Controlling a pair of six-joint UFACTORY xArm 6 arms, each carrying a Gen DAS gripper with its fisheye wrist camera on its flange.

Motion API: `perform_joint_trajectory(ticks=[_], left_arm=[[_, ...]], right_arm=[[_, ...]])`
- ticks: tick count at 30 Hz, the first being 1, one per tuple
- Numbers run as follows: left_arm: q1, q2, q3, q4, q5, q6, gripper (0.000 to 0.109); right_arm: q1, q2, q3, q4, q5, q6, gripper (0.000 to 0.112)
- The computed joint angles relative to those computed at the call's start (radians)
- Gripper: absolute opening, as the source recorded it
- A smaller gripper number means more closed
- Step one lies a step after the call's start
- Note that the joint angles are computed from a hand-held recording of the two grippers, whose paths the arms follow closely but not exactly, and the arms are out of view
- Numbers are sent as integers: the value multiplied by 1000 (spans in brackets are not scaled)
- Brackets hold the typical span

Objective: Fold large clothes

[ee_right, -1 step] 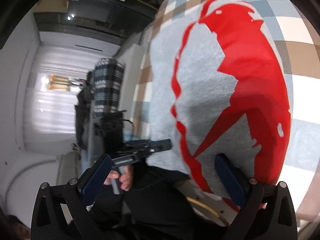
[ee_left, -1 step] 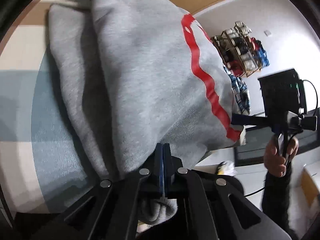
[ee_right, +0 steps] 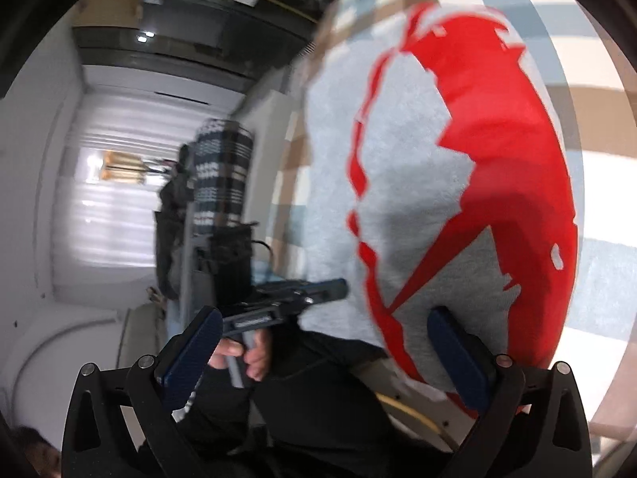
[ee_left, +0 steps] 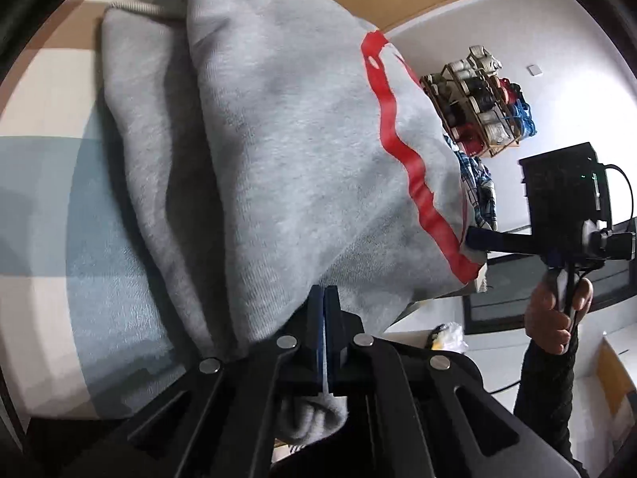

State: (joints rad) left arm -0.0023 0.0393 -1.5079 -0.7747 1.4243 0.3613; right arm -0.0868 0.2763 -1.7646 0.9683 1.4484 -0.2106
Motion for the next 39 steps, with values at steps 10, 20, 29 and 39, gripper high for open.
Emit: perform_joint_trajectory(ticks=[10, 20, 29, 39], left_arm=[[-196, -264, 292, 160, -549, 206, 77], [-271, -254, 326, 399, -656, 53, 77], [-247, -249, 292, 476, -537, -23, 77], [-207, -246, 279, 409, -503, -6, 77]], right_arm=[[-5, -72, 107, 43, -104, -92, 103], [5, 58, -92, -97, 33, 9, 103], [47, 171, -248, -183, 113, 102, 103], [51, 31, -131, -169, 2, -57, 103]])
